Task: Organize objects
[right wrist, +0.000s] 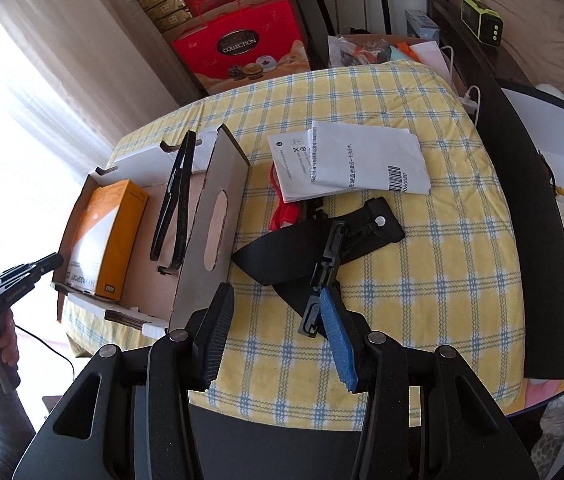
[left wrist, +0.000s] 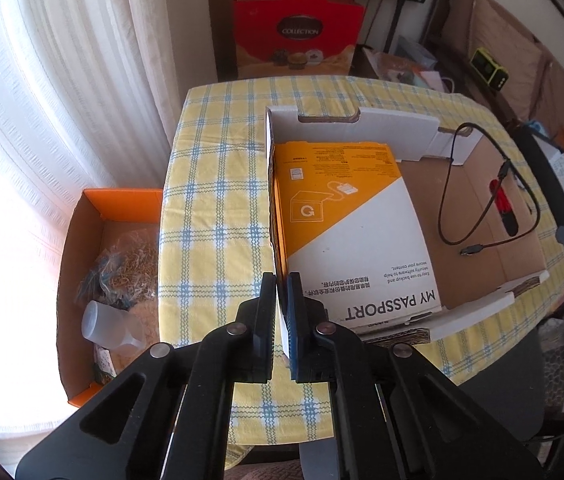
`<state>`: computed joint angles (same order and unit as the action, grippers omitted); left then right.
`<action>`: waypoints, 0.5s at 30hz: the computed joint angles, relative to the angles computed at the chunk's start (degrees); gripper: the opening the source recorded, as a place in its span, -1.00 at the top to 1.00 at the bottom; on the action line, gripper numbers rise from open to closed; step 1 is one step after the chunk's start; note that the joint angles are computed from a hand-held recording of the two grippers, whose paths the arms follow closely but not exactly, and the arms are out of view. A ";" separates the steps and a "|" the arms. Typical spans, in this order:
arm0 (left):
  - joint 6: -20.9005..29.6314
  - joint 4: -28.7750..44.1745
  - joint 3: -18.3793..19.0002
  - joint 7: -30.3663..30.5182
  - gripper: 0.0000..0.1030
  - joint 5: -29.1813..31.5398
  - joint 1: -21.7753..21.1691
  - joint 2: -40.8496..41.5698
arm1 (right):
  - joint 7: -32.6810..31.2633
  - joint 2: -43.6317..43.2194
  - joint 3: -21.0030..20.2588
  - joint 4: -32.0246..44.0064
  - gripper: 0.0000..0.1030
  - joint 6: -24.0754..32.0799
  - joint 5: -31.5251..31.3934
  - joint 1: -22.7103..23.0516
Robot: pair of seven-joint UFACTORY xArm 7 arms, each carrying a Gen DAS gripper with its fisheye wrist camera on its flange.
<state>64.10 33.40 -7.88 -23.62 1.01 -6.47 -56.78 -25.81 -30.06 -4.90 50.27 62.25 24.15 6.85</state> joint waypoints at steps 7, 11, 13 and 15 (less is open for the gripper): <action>-0.66 -1.25 0.27 0.08 0.91 -0.12 -0.12 -1.43 | 1.91 3.35 -0.34 2.22 0.09 -3.41 -1.59 -2.06; -0.88 -1.46 -0.08 -0.11 0.91 -0.03 -0.06 -1.70 | 3.57 6.58 0.57 3.56 0.09 -5.66 -3.67 -3.23; -0.96 -1.44 -0.42 -0.24 0.91 0.23 -0.02 -1.68 | 3.80 7.88 0.39 4.36 0.09 -5.37 -2.97 -3.07; -1.12 -1.57 -0.37 -0.47 0.91 0.20 -0.01 -1.81 | 1.86 8.46 -0.69 5.30 0.09 -3.17 0.32 -2.02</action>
